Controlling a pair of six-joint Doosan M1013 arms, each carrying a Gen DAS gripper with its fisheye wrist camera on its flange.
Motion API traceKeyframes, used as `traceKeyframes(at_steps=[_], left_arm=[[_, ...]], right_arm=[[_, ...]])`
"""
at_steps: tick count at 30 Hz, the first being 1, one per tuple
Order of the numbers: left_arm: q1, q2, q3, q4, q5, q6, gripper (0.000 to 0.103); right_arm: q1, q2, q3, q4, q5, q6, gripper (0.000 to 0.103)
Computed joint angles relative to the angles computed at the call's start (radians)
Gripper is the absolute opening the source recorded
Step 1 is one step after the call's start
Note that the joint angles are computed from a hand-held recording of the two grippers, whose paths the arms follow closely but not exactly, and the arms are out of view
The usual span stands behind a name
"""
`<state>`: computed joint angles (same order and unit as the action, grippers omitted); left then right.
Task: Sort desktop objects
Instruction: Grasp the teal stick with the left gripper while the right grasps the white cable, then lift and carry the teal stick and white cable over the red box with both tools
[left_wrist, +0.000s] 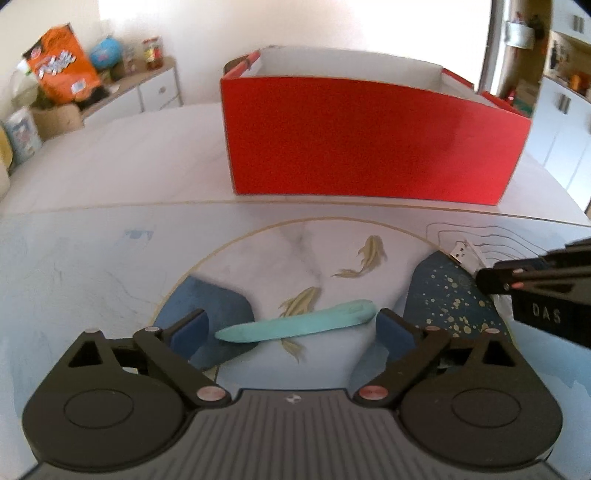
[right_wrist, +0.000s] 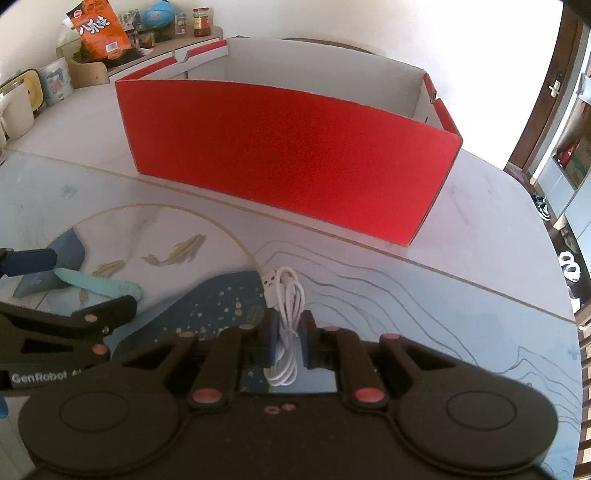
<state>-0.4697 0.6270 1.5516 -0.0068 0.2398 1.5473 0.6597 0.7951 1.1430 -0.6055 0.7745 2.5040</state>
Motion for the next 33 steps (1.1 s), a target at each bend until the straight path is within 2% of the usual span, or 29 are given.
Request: traceKeyframes(at_steps=[2, 8, 12, 15, 19, 21, 26, 29, 33], left_arm=[[-0.001, 0.003, -0.006, -0.007, 0.014, -0.016, 0.103], [-0.023, 0.013, -0.029, 0.268, 0.059, -0.356, 0.103], [-0.035, 0.018, -0.032, 0.402, 0.066, -0.52, 0.103], [-0.039, 0.019, -0.027, 0.451, 0.053, -0.579, 0.103], [-0.036, 0.018, -0.025, 0.435, 0.046, -0.557, 0.103], [-0.033, 0.015, -0.017, 0.429, 0.026, -0.533, 0.099], [-0.02, 0.009, 0.001, 0.296, -0.029, -0.346, 0.098], [-0.017, 0.009, -0.001, 0.256, -0.027, -0.303, 0.098], [-0.016, 0.003, 0.01, 0.261, -0.044, -0.289, 0.098]], right_arm=[[-0.002, -0.007, 0.013, 0.001, -0.009, 0.003, 0.012], [-0.001, -0.007, 0.019, -0.006, -0.022, 0.02, 0.012], [0.0, -0.007, 0.02, -0.006, -0.023, 0.023, 0.012], [-0.001, -0.008, 0.022, 0.002, -0.025, 0.015, 0.012], [-0.003, -0.011, 0.026, 0.006, -0.03, 0.006, 0.013], [-0.003, -0.011, 0.026, 0.005, -0.03, 0.006, 0.012], [-0.002, -0.01, 0.024, 0.0, -0.022, -0.003, 0.012], [0.0, -0.012, 0.025, 0.001, -0.019, -0.005, 0.012], [0.005, -0.016, 0.028, -0.015, -0.014, 0.012, 0.012]])
